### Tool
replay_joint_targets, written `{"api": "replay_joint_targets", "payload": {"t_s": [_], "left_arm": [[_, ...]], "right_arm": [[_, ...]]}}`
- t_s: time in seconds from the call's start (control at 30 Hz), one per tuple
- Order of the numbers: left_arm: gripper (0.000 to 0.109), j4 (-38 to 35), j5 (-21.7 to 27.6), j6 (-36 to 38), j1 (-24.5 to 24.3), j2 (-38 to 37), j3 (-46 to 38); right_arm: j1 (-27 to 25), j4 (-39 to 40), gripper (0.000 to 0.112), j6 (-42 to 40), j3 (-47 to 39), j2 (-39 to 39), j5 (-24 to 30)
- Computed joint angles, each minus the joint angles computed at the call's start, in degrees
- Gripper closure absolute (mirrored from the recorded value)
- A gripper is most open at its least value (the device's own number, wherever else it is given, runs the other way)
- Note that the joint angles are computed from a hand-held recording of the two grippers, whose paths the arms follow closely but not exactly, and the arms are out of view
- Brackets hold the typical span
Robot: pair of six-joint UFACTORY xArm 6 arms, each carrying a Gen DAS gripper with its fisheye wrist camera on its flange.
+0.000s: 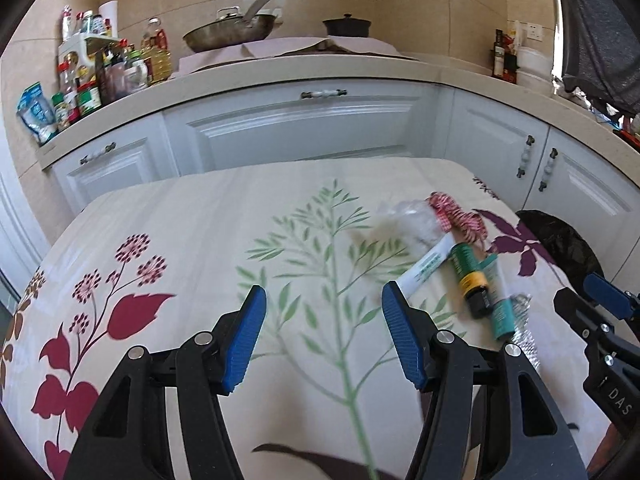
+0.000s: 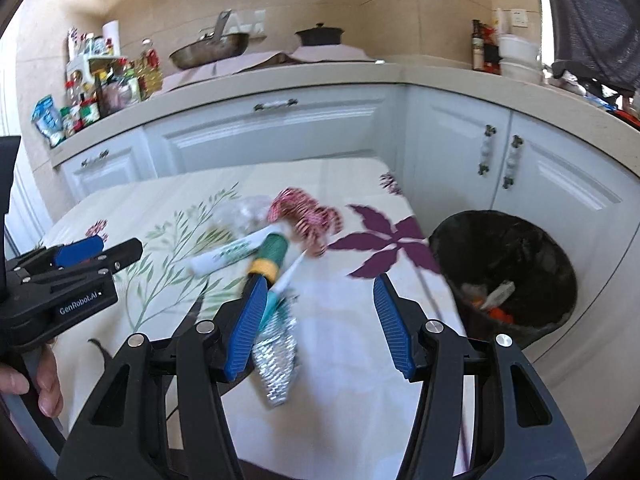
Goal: Collect trash
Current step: 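Return both tools to the table and grasp the silver foil packet with the right gripper, then grasp the green-yellow bottle with the left gripper while the right lifts the foil packet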
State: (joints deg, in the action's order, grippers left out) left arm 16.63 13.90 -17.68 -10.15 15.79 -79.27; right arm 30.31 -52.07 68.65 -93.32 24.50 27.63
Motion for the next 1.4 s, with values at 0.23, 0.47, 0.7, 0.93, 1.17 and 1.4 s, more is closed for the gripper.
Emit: {"api": "replay_joint_targets", "payload": {"t_s": [0.23,0.47,0.7,0.93,1.17,1.4], "left_arm": [[0.049,-1.89,-0.27,1.47,1.06,-1.23,2.32],[0.049,-4.94,-0.28,4.39,0.49,-1.06,2.46],[0.049,-6.92,0.15,6.47,-0.37,-0.62,2.18],[0.049,-9.59,0.76,8.93,-1.95,-0.08,1.35],[0.049,-11.98,1.23,11.64,-4.64,0.94,-0.05],[0.049,-11.11,3.39,11.54,-7.56,4.02,-4.1]], "right_arm": [[0.76,9.08,0.058,-7.85,-1.92,1.78,2.07],[1.01,19.58,0.058,-17.75,-5.28,4.71,5.94],[0.48,24.87,0.073,-22.71,-6.93,6.27,7.16],[-0.41,22.91,0.084,-20.87,-4.25,4.29,5.15],[-2.19,17.85,0.084,-15.22,0.89,0.14,2.8],[-4.74,14.38,0.084,-10.59,6.77,-4.18,-0.46]]}}
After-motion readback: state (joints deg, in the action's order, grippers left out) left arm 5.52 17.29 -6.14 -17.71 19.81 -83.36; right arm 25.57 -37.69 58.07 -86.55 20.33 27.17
